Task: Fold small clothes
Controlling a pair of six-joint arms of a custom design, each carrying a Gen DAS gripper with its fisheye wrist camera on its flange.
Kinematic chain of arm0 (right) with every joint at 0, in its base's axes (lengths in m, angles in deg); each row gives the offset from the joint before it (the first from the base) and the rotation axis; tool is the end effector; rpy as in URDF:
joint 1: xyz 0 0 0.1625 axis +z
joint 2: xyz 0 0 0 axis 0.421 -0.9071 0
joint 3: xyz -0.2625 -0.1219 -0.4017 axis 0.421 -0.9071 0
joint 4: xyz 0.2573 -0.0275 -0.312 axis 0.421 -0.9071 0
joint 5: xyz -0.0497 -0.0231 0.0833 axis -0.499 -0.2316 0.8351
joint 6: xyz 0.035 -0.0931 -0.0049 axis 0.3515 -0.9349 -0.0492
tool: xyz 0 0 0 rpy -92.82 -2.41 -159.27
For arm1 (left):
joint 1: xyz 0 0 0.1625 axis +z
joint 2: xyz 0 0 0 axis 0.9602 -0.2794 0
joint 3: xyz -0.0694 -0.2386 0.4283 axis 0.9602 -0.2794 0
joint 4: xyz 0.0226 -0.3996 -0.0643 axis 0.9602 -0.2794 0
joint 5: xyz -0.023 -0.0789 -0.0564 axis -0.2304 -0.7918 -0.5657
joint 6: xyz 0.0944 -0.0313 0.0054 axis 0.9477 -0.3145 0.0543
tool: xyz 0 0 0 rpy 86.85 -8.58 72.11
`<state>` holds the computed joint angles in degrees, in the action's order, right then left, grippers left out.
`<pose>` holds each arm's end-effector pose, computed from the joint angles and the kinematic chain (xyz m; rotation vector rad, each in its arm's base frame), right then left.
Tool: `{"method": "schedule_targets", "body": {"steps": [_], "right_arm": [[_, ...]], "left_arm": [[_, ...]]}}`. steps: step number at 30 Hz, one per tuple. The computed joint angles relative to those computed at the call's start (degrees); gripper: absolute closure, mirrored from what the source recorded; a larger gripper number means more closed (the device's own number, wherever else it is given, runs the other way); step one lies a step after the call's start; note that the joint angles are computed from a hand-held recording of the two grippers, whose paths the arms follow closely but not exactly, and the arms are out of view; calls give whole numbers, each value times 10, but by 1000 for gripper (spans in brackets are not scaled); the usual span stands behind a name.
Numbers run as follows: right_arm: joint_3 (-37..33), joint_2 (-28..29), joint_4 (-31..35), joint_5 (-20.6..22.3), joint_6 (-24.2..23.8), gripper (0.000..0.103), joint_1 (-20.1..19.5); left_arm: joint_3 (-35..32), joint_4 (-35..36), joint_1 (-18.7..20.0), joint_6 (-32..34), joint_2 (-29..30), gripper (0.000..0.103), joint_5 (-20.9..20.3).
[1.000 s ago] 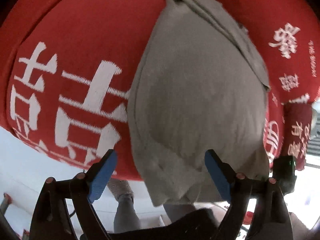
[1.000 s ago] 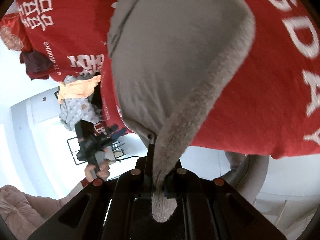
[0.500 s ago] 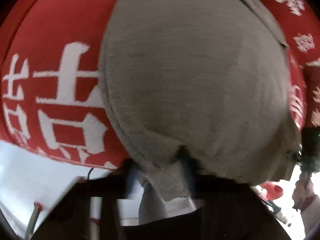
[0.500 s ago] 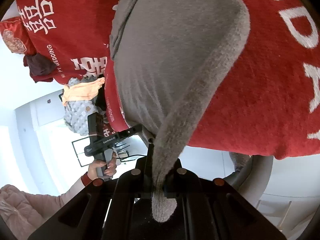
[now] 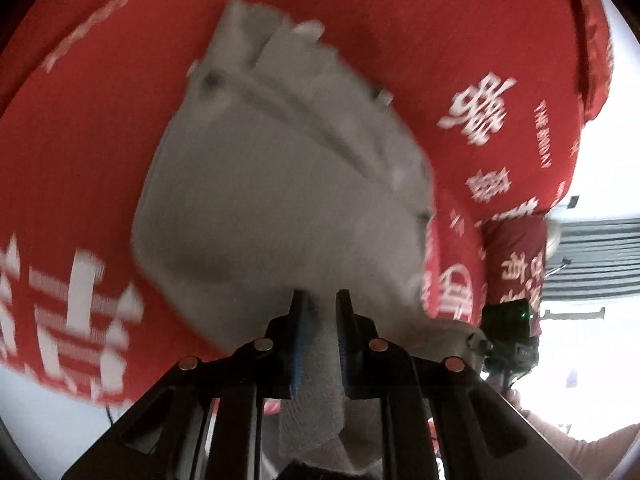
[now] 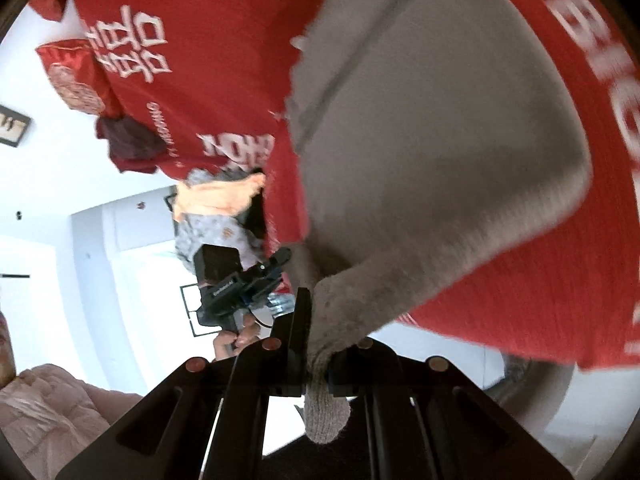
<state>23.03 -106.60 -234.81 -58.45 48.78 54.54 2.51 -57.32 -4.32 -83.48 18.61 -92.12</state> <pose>0.0451 -0.7275 0.2390 0.4642 2.6168 -0.3361 -0.1545 -0.8004 0.1967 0.0306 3.1241 -0.0601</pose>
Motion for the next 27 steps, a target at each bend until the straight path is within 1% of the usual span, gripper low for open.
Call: {"method": "schedule_targets", "body": {"steps": [3, 6, 7, 8, 9, 11, 13, 14, 15, 16, 18, 20, 21, 25, 27], "right_arm": [[-73, 23, 35, 3, -20, 96, 9], [-146, 50, 74, 0, -34, 96, 14], [-172, 60, 94, -2, -40, 96, 15], [-188, 67, 108, 1, -43, 96, 15], [-203, 73, 123, 3, -47, 96, 14], [-216, 77, 145, 6, -51, 96, 10], [-212, 75, 149, 17, -42, 96, 5], [-208, 73, 150, 19, -39, 96, 3], [-204, 71, 152, 22, -36, 96, 1], [-200, 68, 154, 22, -33, 96, 0], [-192, 63, 161, 19, -30, 96, -2], [-190, 62, 166, 15, -27, 96, -5], [-188, 62, 167, 14, -25, 96, -6], [-186, 62, 168, 14, -23, 96, -10], [-188, 64, 170, 13, -25, 96, -10]], "left_arm": [[-75, 11, -4, 9, 41, 87, 5], [-159, 49, -7, 23, 88, 88, 26], [-170, 59, -9, 28, 95, 88, 31], [-187, 81, -12, 32, 102, 87, 46], [-196, 104, -16, 30, 104, 87, 70], [-199, 140, -21, 17, 106, 86, 105], [-195, 169, -21, -1, 103, 57, 132], [-186, 171, -22, -3, 99, 26, 145], [-169, 163, -24, 6, 91, 18, 157], [-156, 159, -27, 24, 84, 18, 167], [-153, 178, -30, 58, 82, 18, 171], [-167, 210, -34, 102, 89, 18, 176], [-179, 233, -38, 134, 97, 18, 186], [-231, 297, -47, 231, 139, 18, 200], [-262, 330, -49, 270, 163, 18, 193]]}}
